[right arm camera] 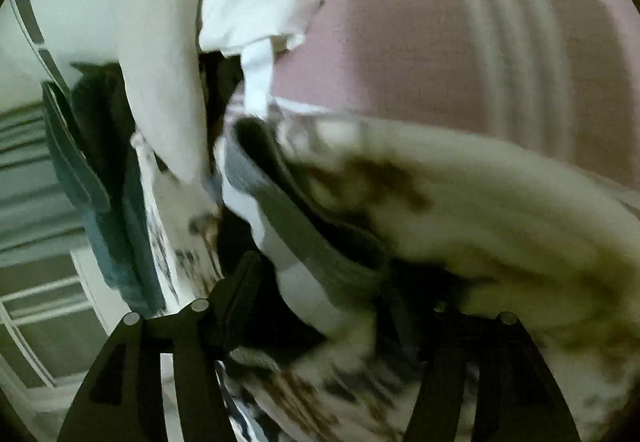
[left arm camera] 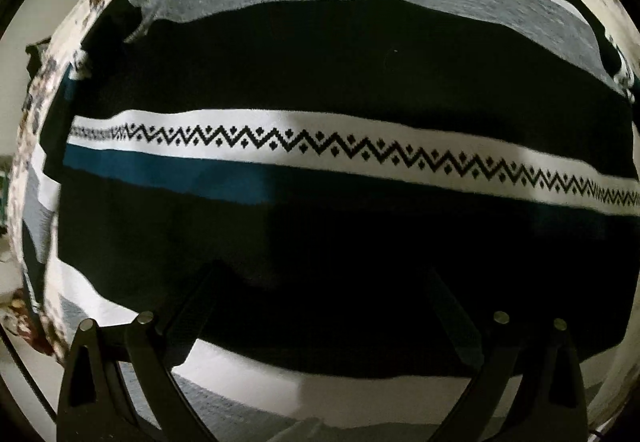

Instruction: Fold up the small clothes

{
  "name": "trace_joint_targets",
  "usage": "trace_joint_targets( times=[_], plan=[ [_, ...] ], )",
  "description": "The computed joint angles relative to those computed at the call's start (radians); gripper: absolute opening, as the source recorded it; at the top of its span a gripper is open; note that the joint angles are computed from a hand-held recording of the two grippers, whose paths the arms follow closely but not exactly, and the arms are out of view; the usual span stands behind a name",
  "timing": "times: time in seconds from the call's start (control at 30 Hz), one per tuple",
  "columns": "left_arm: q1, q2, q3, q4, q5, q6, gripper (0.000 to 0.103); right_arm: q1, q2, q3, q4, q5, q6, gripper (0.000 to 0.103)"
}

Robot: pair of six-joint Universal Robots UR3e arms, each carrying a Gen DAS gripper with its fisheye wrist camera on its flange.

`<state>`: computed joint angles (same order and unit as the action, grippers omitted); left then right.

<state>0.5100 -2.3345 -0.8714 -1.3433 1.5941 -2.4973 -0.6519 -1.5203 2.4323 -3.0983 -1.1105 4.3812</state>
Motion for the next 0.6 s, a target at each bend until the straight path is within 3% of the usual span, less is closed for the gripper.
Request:
trace_joint_targets(
  times=[0.03,0.1,0.2,0.3,0.4,0.53,0.6],
  plan=[
    [0.003,-0.004,0.003,-0.004,-0.008,-0.004,0.103,0.042,0.066,-0.027,-0.099,-0.055,0.059,0.063],
    [0.010,-0.017,0.020,-0.018,-0.019,-0.005,0.103,0.059,0.108,-0.110,-0.069,-0.063,0.033,0.008],
    [0.009,-0.025,0.047,-0.047,-0.011,0.000,0.103,0.064,0.034,-0.202,0.062,-0.140,-0.027,0.008],
    [0.017,-0.008,0.053,-0.057,-0.031,0.006,0.103,0.031,-0.054,-0.239,0.135,-0.133,-0.068,0.008],
    [0.049,-0.008,0.106,-0.107,-0.079,-0.020,0.103,0.088,-0.050,-0.395,0.282,-0.157,-0.115,0.008],
    [0.111,-0.050,0.260,-0.200,-0.138,-0.035,0.103,0.264,0.053,-0.749,0.532,-0.275,-0.131,0.008],
    [0.150,-0.108,0.409,-0.276,-0.160,-0.029,0.103,0.395,0.164,-0.958,0.590,-0.330,-0.169,0.008]
  ],
)
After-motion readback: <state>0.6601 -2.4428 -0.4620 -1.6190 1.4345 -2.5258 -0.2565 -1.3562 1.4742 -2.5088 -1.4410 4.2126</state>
